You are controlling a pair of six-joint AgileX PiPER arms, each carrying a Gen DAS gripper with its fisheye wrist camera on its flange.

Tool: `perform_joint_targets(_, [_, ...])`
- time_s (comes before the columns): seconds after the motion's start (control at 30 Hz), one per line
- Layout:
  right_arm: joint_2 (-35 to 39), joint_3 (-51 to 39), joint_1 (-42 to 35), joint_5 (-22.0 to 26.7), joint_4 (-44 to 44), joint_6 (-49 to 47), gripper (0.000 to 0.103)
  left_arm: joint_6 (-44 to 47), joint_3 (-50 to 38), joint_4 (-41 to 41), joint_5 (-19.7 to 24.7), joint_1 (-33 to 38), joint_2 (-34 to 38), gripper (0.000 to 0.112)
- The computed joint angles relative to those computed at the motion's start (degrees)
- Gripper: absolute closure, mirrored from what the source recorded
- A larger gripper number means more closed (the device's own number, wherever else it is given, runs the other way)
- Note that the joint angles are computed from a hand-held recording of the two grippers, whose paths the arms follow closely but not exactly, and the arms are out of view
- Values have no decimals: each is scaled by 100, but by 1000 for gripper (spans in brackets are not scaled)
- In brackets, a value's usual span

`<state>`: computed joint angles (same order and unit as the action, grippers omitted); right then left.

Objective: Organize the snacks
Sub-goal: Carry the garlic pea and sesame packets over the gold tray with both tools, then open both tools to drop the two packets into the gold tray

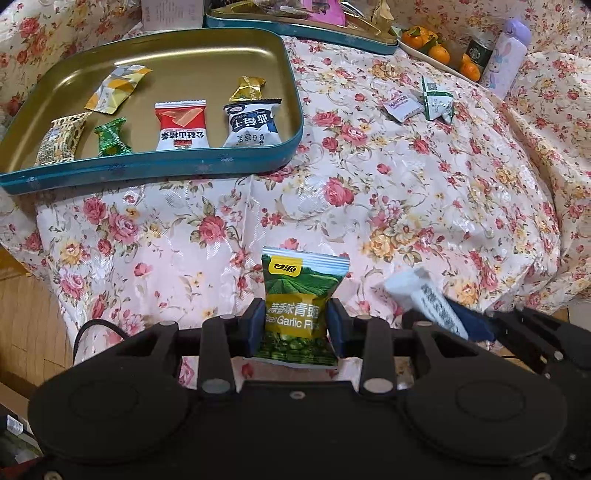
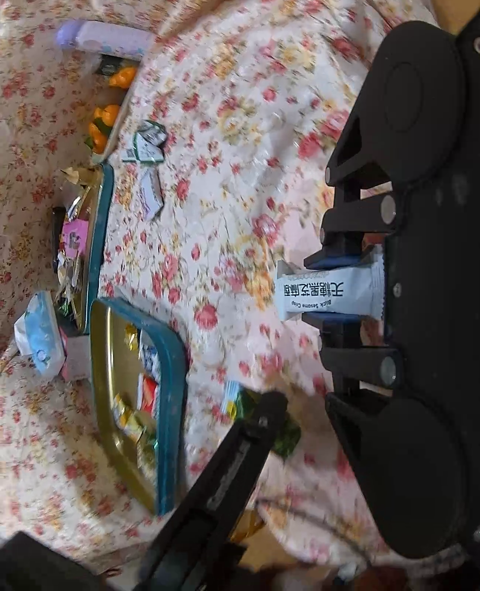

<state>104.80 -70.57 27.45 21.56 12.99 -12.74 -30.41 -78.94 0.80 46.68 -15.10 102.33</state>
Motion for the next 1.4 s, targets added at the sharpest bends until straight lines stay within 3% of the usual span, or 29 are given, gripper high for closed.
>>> perform_joint_targets(0.13, [-158, -71, -218, 691, 1512, -1068, 78, -116, 110, 119, 21, 23, -162, 68])
perform_joint_targets(0.23, [-93, -299, -318, 1282, 2162, -1410, 78, -158, 166, 159, 13, 136, -304, 68])
perform_joint_targets(0.33, [27, -553, -287, 1579, 2469, -1538, 78, -206, 133, 268, -19, 349, -429, 68])
perform_joint_targets(0.57, [445, -1360, -99, 1894, 2627, -1508, 78, -564, -393, 981, -21, 940, -258, 68])
perform_joint_targets(0.83, [1033, -2497, 62, 2236, 2426, -1203, 78, -728, -1615, 1608, 345, 1631, 674, 68])
perform_joint_targets(1.2, [1683, -3643, 230, 2602, 1943, -688, 78, -218, -3804, 1575, 1112, 2035, 2347, 67])
perform_joint_targets(1.4, [1883, -3948, 242, 2762, 1784, -551, 78, -28, -4223, 1426, 1143, 2150, 2715, 67])
